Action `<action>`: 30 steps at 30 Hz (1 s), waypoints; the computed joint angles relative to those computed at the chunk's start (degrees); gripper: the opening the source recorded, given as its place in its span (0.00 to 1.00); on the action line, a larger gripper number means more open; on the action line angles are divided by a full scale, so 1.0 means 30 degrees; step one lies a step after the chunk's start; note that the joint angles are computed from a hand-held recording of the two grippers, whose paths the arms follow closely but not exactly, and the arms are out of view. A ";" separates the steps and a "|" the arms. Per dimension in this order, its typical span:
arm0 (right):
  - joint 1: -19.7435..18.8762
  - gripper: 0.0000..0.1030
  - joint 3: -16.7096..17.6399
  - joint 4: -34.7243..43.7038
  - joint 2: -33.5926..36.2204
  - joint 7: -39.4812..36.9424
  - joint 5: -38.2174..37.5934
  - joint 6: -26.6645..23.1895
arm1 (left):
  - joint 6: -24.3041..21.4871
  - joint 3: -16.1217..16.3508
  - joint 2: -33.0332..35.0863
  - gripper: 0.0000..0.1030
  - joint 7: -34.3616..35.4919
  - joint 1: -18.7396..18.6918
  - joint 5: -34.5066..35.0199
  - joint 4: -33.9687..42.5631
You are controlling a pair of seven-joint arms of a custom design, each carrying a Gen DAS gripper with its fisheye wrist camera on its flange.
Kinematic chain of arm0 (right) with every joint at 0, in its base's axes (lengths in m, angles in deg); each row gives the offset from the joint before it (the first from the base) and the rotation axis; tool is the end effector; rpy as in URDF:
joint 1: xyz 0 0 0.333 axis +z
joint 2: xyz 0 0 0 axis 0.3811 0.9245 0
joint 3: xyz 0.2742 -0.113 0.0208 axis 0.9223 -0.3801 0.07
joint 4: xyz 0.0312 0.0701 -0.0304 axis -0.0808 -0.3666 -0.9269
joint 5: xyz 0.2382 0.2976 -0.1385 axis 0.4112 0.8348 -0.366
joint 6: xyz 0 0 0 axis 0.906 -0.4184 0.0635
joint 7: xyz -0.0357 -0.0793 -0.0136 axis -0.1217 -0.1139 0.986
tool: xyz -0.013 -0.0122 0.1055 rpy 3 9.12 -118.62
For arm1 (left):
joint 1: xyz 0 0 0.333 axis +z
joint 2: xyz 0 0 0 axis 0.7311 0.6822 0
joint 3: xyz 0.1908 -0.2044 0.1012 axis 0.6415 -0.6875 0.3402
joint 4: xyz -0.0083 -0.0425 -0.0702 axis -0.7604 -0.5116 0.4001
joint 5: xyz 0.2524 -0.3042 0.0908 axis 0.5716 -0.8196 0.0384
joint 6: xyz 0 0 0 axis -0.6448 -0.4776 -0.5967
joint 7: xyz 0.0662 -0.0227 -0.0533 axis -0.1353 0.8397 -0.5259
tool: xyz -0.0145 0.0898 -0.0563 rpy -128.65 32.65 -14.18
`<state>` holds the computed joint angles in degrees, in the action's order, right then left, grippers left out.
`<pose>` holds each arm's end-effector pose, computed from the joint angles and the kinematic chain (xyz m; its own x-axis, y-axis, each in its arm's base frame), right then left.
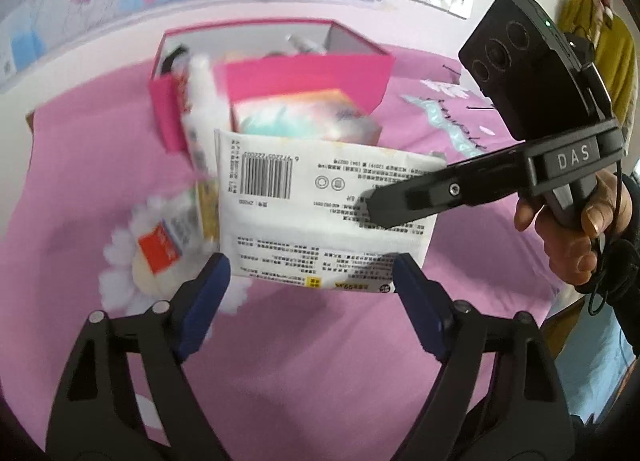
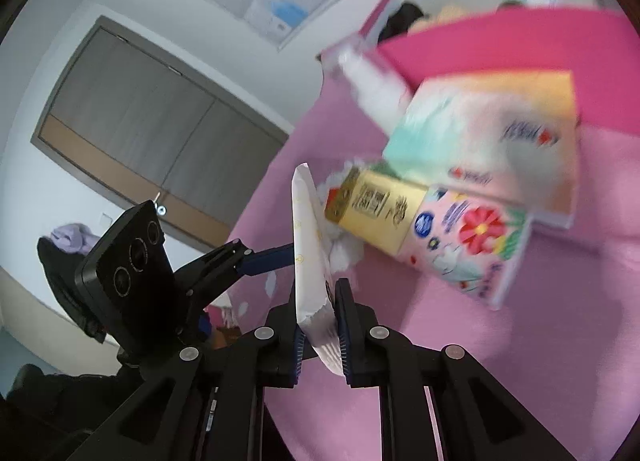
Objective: Organize soft objects
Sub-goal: 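Carry the wet-wipes packet over the box and release it inside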
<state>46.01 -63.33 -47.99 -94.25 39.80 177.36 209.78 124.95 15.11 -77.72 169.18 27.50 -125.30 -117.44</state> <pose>0.4609 0.2248 0.3789 0.3282 -0.6519 -0.6836 -0.8723 0.0686 -0.4842 0.4719 -0.2126 0.3880 -0.7241 -0.6872 0.0585 -0.5176 0.4854 -0.7047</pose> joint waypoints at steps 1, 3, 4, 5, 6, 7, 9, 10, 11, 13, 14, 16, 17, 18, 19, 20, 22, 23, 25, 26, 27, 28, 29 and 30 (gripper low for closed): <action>0.0043 0.13 0.0036 -0.0136 -0.0195 -0.0201 0.0263 0.0136 | 0.0204 -0.0116 -0.0151 0.81 -0.0072 -0.0066 0.0103 -0.0029; 0.0033 0.13 -0.0028 -0.0369 -0.0671 -0.0624 0.0686 0.0298 | 0.0518 -0.0131 -0.0479 0.81 0.0052 -0.0234 0.0228 -0.0125; 0.0001 0.13 -0.0101 -0.0506 -0.0919 -0.0760 0.0750 0.0284 | 0.0740 -0.0161 -0.0524 0.81 -0.0129 -0.0308 0.0474 -0.0025; -0.0044 0.13 -0.0195 -0.0678 -0.1230 -0.0907 0.0801 0.0246 | 0.0979 -0.0190 -0.0611 0.81 -0.0297 -0.0408 0.0706 0.0054; -0.0047 0.13 -0.0233 -0.0823 -0.1523 -0.1073 0.0906 0.0336 | 0.1096 -0.0137 -0.0826 0.81 -0.0265 -0.0561 0.0713 -0.0014; -0.0022 0.13 -0.0251 -0.0851 -0.1637 -0.1256 0.1075 0.0442 | 0.1262 -0.0100 -0.0692 0.81 -0.0276 -0.0720 0.0803 0.0232; -0.0041 0.13 -0.0363 -0.0971 -0.2047 -0.1690 0.1453 0.0576 | 0.1496 -0.0092 -0.0770 0.81 -0.0480 -0.0932 0.1180 0.0450; -0.0100 0.13 -0.0459 -0.1119 -0.2292 -0.1823 0.1468 0.0527 | 0.1671 -0.0110 -0.0761 0.81 -0.0627 -0.1055 0.1367 0.0580; -0.0057 0.13 -0.0392 -0.1097 -0.2415 -0.1991 0.1678 0.0795 | 0.1823 -0.0123 -0.0706 0.81 -0.0856 -0.1143 0.1643 0.0813; -0.0148 0.13 -0.0497 -0.1189 -0.2891 -0.2079 0.1638 0.1012 | 0.1930 -0.0060 -0.0804 0.81 -0.1217 -0.1317 0.2101 0.1093; -0.0210 0.13 -0.0564 -0.1235 -0.3159 -0.2065 0.1493 0.1095 | 0.1932 -0.0015 -0.0771 0.81 -0.1402 -0.1393 0.2292 0.1267; -0.0163 0.13 -0.0495 -0.0925 -0.3282 -0.1910 0.1389 0.1600 | 0.1970 -0.0025 -0.0586 0.81 -0.1910 -0.1452 0.2932 0.1857; -0.0132 0.13 -0.0507 -0.0897 -0.3390 -0.2044 0.1502 0.1804 | 0.2011 -0.0048 -0.0491 0.81 -0.2167 -0.1468 0.3241 0.2079; -0.0165 0.13 -0.0550 -0.0826 -0.3528 -0.1984 0.1370 0.1966 | 0.2047 -0.0113 -0.0379 0.81 -0.2595 -0.1430 0.3711 0.2371; -0.0170 0.13 -0.0587 -0.0699 -0.3531 -0.1946 0.1291 0.2105 | 0.2127 -0.0139 -0.0294 0.81 -0.2793 -0.1442 0.4026 0.2559; -0.0189 0.13 -0.0624 -0.0575 -0.3567 -0.1883 0.1177 0.2260 | 0.2207 -0.0216 -0.0133 0.81 -0.3181 -0.1385 0.4586 0.2841; -0.0215 0.13 -0.0732 -0.0373 -0.3645 -0.1738 0.0956 0.2429 | 0.2281 -0.0322 0.0121 0.81 -0.3954 -0.1290 0.5512 0.3221; -0.0230 0.13 -0.0776 -0.0248 -0.3624 -0.1643 0.0803 0.2527 | 0.2332 -0.0369 0.0308 0.81 -0.4262 -0.1239 0.5957 0.3455; -0.0262 0.13 -0.0938 0.0072 -0.3446 -0.1562 0.0688 0.2545 | 0.2327 -0.0507 0.0821 0.81 -0.5095 -0.1018 0.7098 0.4053; -0.0305 0.13 -0.0985 0.0279 -0.3297 -0.1422 0.0506 0.2572 | 0.2294 -0.0553 0.1057 0.81 -0.5343 -0.0930 0.7404 0.4362; -0.0371 0.13 -0.1043 0.0560 -0.3059 -0.1226 0.0253 0.2591 | 0.2207 -0.0623 0.1417 0.81 -0.5758 -0.0781 0.7872 0.4814; -0.0401 0.13 -0.1103 0.0878 -0.2772 -0.1187 0.0197 0.2588 | 0.2142 -0.0731 0.1713 0.81 -0.6206 -0.0615 0.8374 0.5176; -0.0494 0.13 -0.1207 0.1230 -0.2487 -0.1111 0.0058 0.2498 | 0.2091 -0.0840 0.2060 0.81 -0.6623 -0.0446 0.8863 0.5588; -0.0603 0.13 -0.1263 0.1593 -0.2164 -0.0896 -0.0210 0.2453 | 0.2068 -0.0969 0.2546 0.81 -0.7220 -0.0261 0.9630 0.6158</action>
<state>44.20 -67.12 -43.21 -100.74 37.12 176.73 217.14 131.15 12.20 -70.08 147.52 26.72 -96.41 -98.97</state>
